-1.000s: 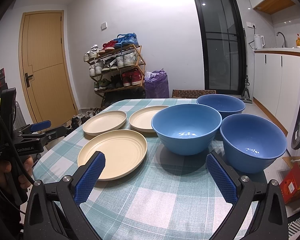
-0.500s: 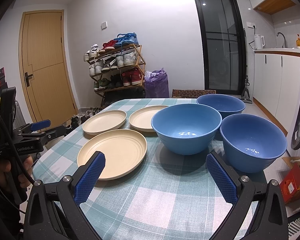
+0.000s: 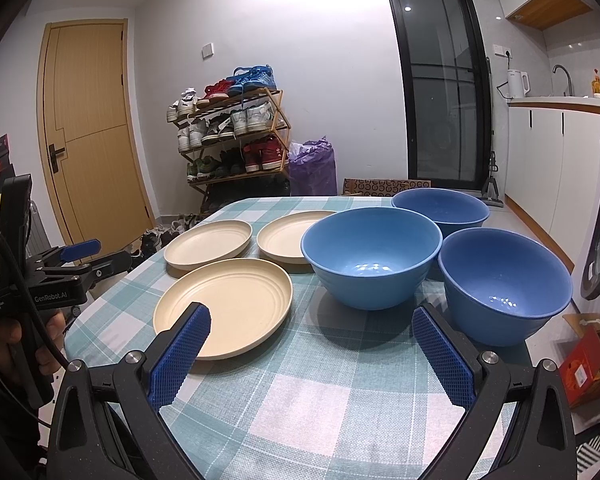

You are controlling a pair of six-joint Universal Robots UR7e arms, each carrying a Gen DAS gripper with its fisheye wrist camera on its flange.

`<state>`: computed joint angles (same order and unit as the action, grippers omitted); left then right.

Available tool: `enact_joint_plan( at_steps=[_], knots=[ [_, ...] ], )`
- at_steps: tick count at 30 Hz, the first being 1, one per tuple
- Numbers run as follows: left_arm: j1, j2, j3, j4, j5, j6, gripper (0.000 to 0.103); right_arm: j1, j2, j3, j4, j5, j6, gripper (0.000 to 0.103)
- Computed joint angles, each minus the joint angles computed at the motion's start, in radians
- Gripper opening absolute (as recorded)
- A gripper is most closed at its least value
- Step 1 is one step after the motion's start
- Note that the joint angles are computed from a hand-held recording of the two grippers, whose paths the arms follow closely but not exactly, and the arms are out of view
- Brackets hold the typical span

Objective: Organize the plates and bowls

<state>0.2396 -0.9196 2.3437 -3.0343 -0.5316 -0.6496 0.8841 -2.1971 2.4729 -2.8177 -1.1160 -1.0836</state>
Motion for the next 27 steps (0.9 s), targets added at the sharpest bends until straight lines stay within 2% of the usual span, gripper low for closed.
enact_joint_plan(
  at_steps=[20, 27],
  knots=[
    [0.010, 0.014, -0.002, -0.001, -0.006, 0.004, 0.103, -0.016, -0.008, -0.003, 0.017, 0.005, -0.007, 0.103],
    [0.023, 0.017, -0.005, 0.021, -0.005, 0.003, 0.103, 0.000, 0.011, -0.009, 0.001, -0.020, -0.004, 0.103]
  ],
)
